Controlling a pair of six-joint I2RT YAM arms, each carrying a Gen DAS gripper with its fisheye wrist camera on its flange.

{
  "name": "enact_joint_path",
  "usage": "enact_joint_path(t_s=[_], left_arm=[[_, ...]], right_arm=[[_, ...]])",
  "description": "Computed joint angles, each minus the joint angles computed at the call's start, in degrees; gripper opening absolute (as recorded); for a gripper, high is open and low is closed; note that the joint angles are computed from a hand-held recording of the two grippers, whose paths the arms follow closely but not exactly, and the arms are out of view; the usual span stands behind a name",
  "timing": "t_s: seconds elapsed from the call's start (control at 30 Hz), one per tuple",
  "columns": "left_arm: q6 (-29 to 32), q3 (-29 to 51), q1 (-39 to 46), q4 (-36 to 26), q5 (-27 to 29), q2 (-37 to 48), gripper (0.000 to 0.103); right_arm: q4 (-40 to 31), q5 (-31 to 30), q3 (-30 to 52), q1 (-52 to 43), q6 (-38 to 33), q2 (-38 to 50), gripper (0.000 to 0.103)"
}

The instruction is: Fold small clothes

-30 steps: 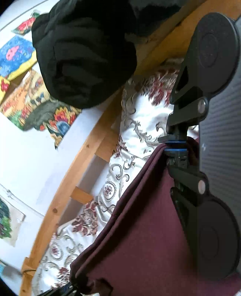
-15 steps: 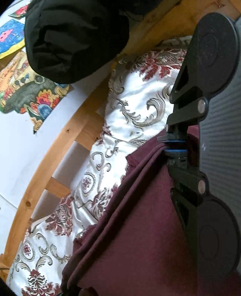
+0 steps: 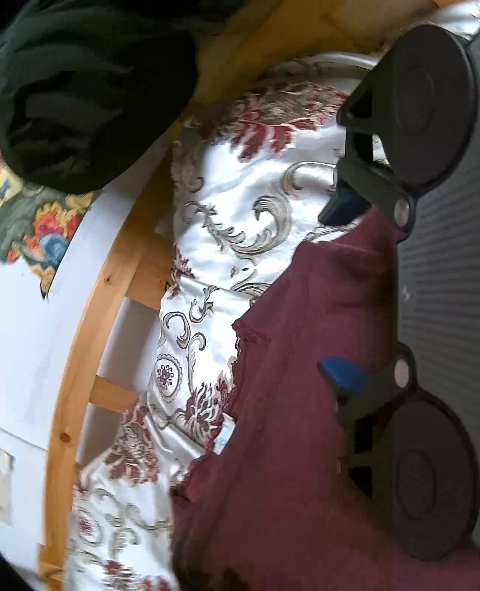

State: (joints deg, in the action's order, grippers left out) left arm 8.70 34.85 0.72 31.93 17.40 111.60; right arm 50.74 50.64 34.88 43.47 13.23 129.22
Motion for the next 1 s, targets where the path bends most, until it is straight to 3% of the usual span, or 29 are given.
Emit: enact_joint_path(t_s=[0.23,0.33,0.43,0.5,0.63,0.67,0.7,0.73,0.8,1.0], left_arm=[[5.04,-5.77,-0.19,2.99,-1.70,-2.38,0.094],[6.53,-5.27,-2.14,4.37,-3.39,-0.45,0.094],[7.47,-5.19,-4.95,9.87,-8.40,3.06,0.091],[6.58,-4.40,-5.91,12.72,-12.61,5.33,0.090],[1.24,-3.81,-2.82,15.08,-9.98,6.07,0.074],[0.36,-3.77,-2.19,15.79,-10.19,6.15,0.072],[-0.04,-3.64,-1.87,16.39,-10.70,6.25,0.070],[-0.26,-3.51,-1.60,17.07,-11.54,6.55,0.070],[-0.91,-2.46,-0.55,16.30,-12.18,7.19,0.070],[-5.65,-2.02,3.00,11.19,-9.16,5.40,0.071]], right_arm=[[-3.14,-10.17,-6.16,-1.76,11.81,-4.88,0.088],[-3.37,-10.38,-6.19,-2.21,12.98,-4.39,0.088],[-1.82,-8.96,-5.65,-2.31,12.12,-2.84,0.086],[1.00,-8.88,-5.78,-2.72,11.19,-1.62,0.075],[3.24,-11.83,-5.36,-4.95,12.48,0.07,0.061],[3.67,-12.52,-5.17,-5.58,13.00,0.52,0.052],[4.05,-12.97,-5.04,-6.07,13.38,0.85,0.028],[4.19,-12.82,-5.03,-6.39,14.17,0.95,0.016],[6.27,-13.05,-6.53,-7.11,16.33,0.32,0.005],[7.10,-10.68,-10.66,-5.47,20.58,-2.33,0.008]])
